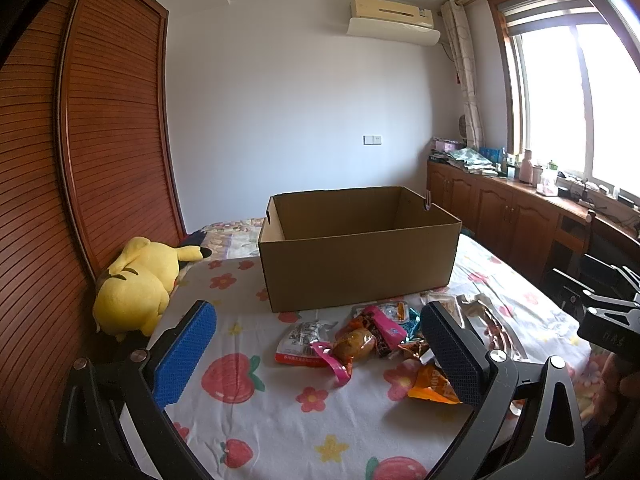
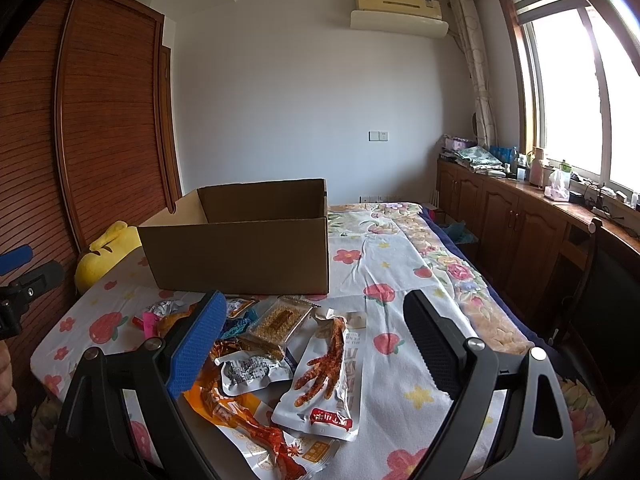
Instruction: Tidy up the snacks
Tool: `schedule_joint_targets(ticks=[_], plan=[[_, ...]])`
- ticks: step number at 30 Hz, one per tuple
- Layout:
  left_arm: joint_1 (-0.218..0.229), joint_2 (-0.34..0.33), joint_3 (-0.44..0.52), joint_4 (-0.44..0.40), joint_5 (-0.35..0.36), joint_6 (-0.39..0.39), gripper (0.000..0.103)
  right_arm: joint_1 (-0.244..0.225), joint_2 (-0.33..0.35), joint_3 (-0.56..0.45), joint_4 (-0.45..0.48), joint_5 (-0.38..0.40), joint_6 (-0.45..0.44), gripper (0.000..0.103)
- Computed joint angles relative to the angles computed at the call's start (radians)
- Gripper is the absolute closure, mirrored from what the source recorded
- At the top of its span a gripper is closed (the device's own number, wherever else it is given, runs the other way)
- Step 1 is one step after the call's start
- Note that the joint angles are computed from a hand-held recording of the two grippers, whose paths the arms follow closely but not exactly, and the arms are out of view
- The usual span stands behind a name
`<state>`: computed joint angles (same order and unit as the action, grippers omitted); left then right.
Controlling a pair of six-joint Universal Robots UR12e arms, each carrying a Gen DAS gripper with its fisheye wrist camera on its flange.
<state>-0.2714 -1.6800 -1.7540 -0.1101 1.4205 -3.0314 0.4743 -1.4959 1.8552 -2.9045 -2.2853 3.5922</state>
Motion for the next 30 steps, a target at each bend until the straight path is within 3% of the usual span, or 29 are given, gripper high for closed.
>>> schedule_joint_targets(ticks=[30], plan=[[0.000,-0.002,-0.002,0.011,-0.004,0.000,0.001,-0.001,-0.007,0.001,0.004,0.000,0.000,0.012]])
